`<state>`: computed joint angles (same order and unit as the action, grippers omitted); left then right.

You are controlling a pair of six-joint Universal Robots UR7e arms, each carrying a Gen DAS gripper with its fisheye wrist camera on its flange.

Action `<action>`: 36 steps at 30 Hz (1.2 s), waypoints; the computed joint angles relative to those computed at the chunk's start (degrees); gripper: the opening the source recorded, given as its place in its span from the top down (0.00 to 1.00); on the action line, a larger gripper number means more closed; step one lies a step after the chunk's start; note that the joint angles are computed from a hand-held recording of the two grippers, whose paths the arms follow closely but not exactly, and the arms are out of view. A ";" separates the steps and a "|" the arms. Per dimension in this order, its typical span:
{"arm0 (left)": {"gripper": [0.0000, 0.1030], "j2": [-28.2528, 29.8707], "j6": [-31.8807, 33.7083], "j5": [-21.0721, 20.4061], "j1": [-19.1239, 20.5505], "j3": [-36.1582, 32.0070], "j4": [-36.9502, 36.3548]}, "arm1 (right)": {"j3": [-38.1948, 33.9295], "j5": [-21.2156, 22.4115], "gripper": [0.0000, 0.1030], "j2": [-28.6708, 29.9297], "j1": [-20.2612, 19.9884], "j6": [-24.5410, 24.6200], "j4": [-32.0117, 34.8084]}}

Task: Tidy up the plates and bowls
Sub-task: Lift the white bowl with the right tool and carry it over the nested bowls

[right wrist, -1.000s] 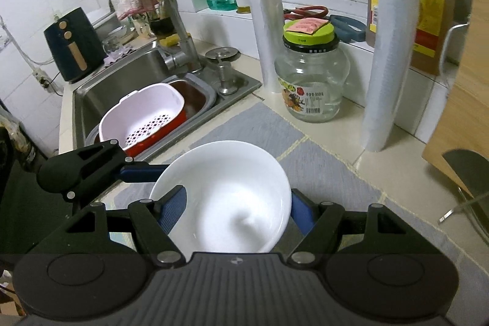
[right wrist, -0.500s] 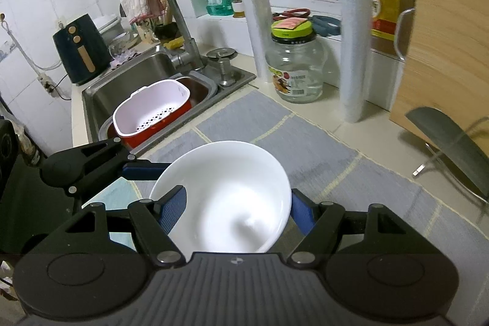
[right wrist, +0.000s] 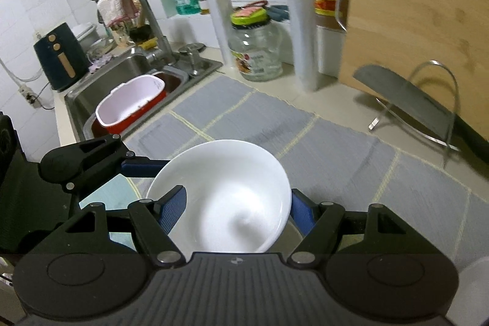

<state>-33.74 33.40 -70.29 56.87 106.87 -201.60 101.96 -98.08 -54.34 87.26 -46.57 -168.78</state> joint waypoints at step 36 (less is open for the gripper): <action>0.11 1.71 -1.92 0.79 -0.62 -0.48 4.78 | 2.99 -2.22 0.24 -0.59 -2.72 -0.18 -1.89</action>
